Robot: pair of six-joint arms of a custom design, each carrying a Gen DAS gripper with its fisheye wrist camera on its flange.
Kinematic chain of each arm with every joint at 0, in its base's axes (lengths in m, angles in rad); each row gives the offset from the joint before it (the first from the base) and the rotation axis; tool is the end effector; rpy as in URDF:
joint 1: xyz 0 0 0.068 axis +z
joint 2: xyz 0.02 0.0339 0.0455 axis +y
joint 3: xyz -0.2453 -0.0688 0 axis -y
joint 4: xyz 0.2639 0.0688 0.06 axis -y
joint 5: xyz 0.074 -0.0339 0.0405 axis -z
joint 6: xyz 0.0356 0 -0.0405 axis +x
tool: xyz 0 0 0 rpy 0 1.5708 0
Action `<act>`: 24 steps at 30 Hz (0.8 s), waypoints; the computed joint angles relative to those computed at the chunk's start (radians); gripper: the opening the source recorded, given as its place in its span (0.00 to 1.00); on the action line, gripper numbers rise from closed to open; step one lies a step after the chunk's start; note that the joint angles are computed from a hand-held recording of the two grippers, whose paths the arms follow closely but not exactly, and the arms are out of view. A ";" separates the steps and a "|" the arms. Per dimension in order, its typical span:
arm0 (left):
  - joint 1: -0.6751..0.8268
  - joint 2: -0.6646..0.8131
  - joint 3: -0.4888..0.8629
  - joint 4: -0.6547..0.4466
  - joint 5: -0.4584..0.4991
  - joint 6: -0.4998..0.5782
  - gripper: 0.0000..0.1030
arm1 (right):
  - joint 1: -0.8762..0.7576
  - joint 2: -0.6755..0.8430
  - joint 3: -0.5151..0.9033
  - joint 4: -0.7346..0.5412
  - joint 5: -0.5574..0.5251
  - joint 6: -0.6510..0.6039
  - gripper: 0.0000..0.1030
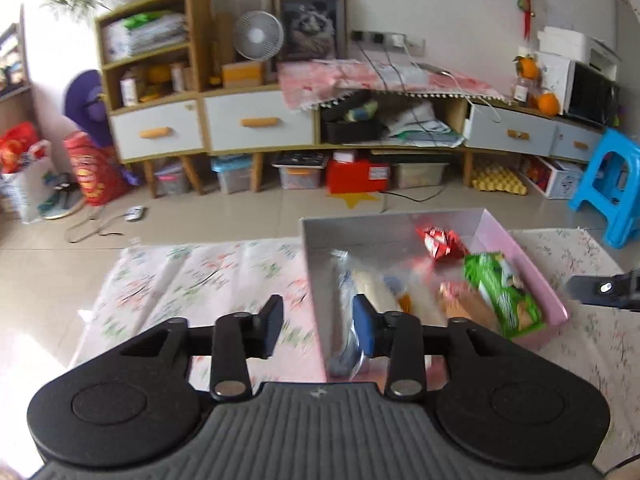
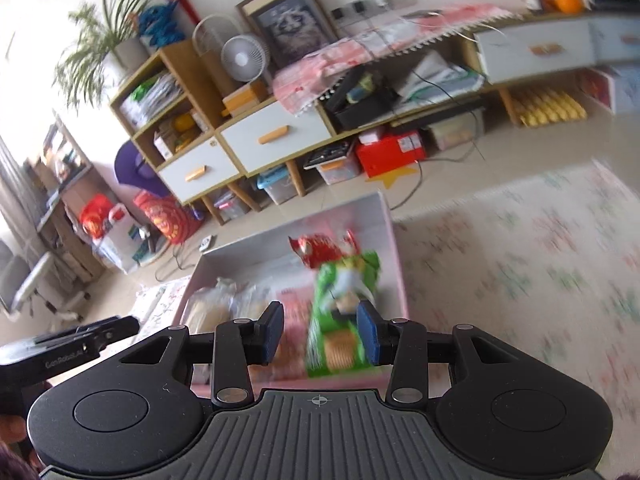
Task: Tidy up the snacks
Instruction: 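Carry both snacks into the pink box and open both tools, then move both tools back over the remaining snacks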
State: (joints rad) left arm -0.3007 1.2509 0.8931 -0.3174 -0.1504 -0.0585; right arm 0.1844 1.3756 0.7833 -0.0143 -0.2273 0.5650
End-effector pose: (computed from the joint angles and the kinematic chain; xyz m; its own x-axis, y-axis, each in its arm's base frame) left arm 0.2846 -0.0827 0.2419 -0.6066 0.1276 -0.7847 0.1459 0.9881 0.0479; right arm 0.3074 0.0655 0.1946 -0.6664 0.4063 -0.6251 -0.0045 0.8362 0.5484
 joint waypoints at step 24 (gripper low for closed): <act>-0.213 -0.282 -0.227 -0.249 -0.142 -0.265 0.97 | 0.253 -0.638 -0.355 -0.351 0.221 -0.045 0.77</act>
